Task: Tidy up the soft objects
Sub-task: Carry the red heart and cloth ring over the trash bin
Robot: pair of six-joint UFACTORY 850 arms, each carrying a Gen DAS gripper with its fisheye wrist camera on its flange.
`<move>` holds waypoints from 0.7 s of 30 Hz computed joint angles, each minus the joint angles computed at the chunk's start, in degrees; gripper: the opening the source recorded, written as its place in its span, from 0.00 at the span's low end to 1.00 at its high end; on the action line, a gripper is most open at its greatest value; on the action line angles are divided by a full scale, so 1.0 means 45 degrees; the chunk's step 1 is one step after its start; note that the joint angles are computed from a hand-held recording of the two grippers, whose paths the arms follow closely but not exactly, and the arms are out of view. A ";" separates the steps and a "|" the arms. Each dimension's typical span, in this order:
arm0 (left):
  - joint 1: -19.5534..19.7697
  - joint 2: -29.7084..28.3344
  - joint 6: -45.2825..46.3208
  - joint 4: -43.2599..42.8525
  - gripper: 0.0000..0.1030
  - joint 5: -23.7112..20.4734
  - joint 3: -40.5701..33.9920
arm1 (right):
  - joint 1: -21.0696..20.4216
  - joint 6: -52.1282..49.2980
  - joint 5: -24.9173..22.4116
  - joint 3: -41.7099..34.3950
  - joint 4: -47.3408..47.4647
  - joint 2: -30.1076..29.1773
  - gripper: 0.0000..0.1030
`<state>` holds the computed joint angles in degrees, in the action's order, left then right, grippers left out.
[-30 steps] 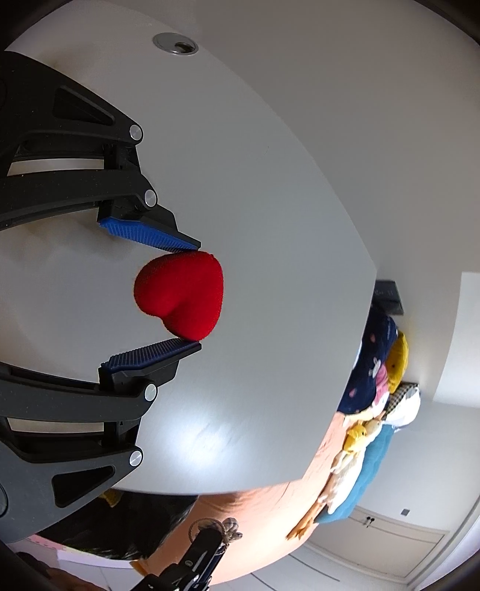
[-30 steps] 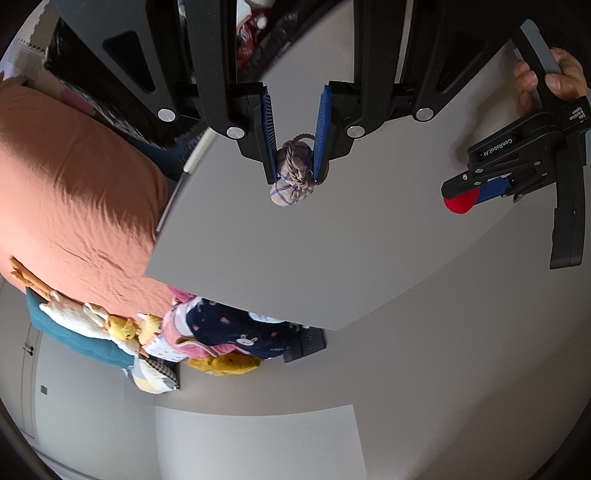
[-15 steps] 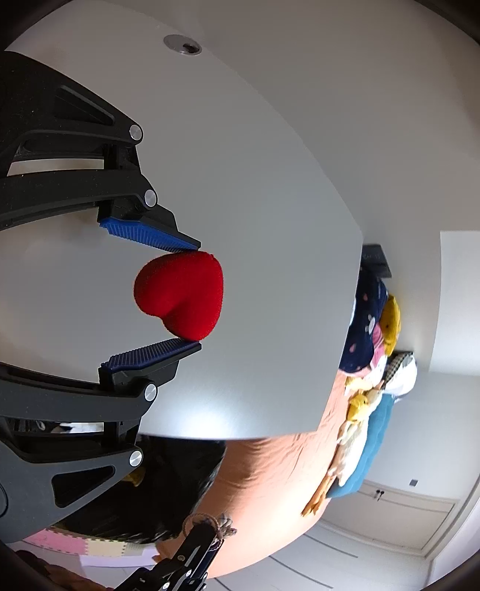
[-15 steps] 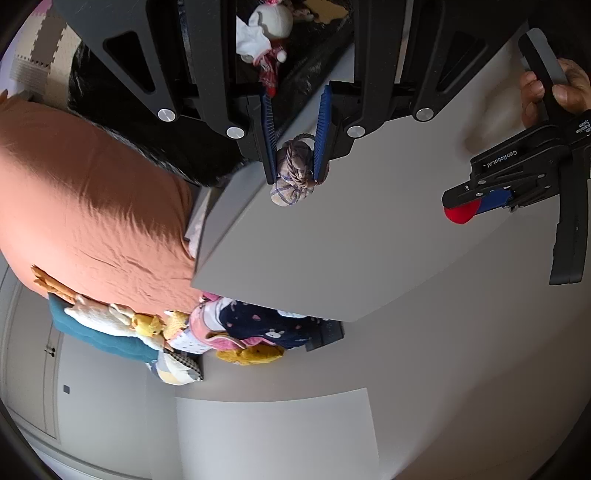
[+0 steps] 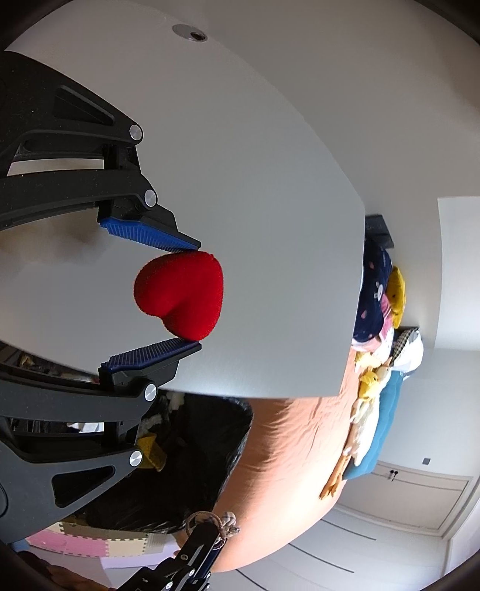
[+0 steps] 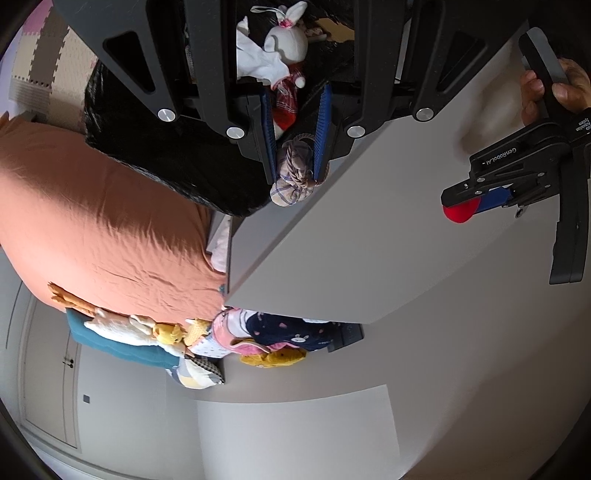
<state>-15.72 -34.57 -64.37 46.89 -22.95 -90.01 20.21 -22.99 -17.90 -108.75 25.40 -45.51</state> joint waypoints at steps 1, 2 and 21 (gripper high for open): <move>-0.0054 -0.0023 0.0035 -0.0011 0.46 -0.0018 -0.0030 | -0.0039 -0.0081 0.0093 0.0195 0.0088 0.0114 0.20; -0.0112 -0.0072 0.0103 -0.0063 0.46 -0.0037 -0.0104 | -0.0079 -0.0117 0.0164 0.0331 0.0130 0.0194 0.20; -0.0972 -0.1016 0.2673 -0.1829 0.46 0.0044 -0.1599 | -0.0978 0.1060 0.0986 0.1742 -0.0448 0.1099 0.20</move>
